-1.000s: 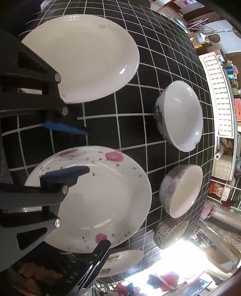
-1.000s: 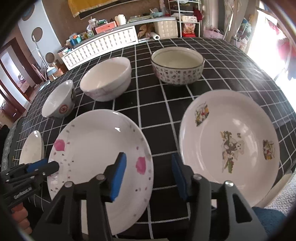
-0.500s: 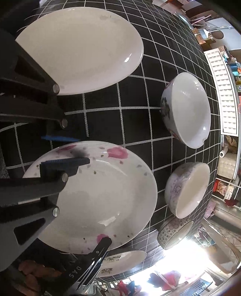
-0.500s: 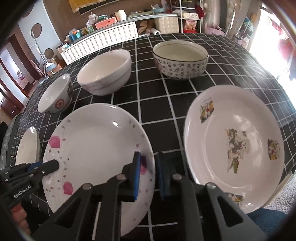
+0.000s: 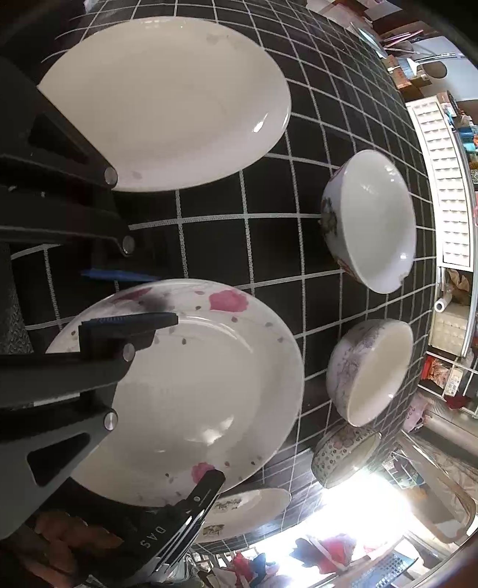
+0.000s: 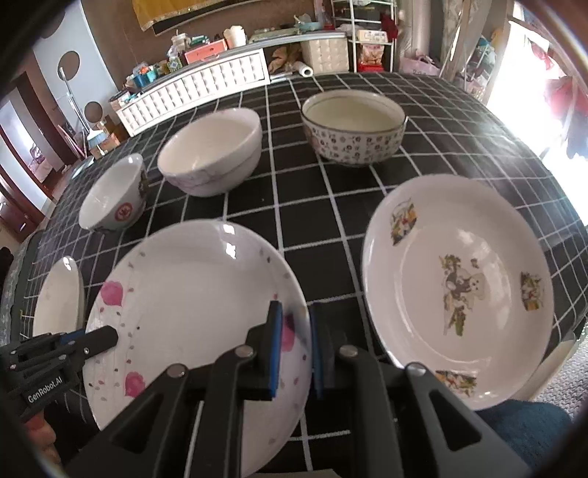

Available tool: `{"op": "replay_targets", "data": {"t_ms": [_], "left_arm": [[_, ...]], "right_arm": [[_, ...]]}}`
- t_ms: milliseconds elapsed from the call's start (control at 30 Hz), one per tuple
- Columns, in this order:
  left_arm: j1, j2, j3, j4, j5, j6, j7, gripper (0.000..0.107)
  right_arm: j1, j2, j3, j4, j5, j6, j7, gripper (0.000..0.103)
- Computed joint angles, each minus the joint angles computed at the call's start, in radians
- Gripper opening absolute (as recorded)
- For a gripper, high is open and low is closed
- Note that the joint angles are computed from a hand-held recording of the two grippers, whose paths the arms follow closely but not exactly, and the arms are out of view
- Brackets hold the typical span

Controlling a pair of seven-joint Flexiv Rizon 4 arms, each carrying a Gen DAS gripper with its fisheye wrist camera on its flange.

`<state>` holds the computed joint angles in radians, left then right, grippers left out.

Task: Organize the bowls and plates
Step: 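Grasp the pink-flowered plate rim with both grippers, then carry the pink-flowered plate onto the white plate and open both grippers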

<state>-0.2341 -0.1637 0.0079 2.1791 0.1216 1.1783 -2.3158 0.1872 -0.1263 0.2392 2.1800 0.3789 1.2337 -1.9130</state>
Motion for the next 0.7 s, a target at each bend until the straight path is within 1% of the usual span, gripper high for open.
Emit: {"op": "replay_targets", "data": {"t_ms": [167, 300, 700], "left_arm": [[0.005, 0.053, 0.005, 0.024, 0.012, -0.004, -0.010, 0.013], [0.019, 0.108, 0.003, 0.060, 0.026, -0.002, -0.030, 0.013], [0.110, 0.336, -0.022, 0.206, 0.079, -0.051, -0.082, 0.013]], "right_arm": [[0.008, 0.033, 0.003, 0.004, 0.011, -0.014, 0.005, 0.018], [0.031, 0.073, 0.003, 0.020, 0.014, -0.015, 0.008, 0.018], [0.139, 0.169, 0.006, 0.079, -0.011, -0.017, 0.059, 0.018]]}}
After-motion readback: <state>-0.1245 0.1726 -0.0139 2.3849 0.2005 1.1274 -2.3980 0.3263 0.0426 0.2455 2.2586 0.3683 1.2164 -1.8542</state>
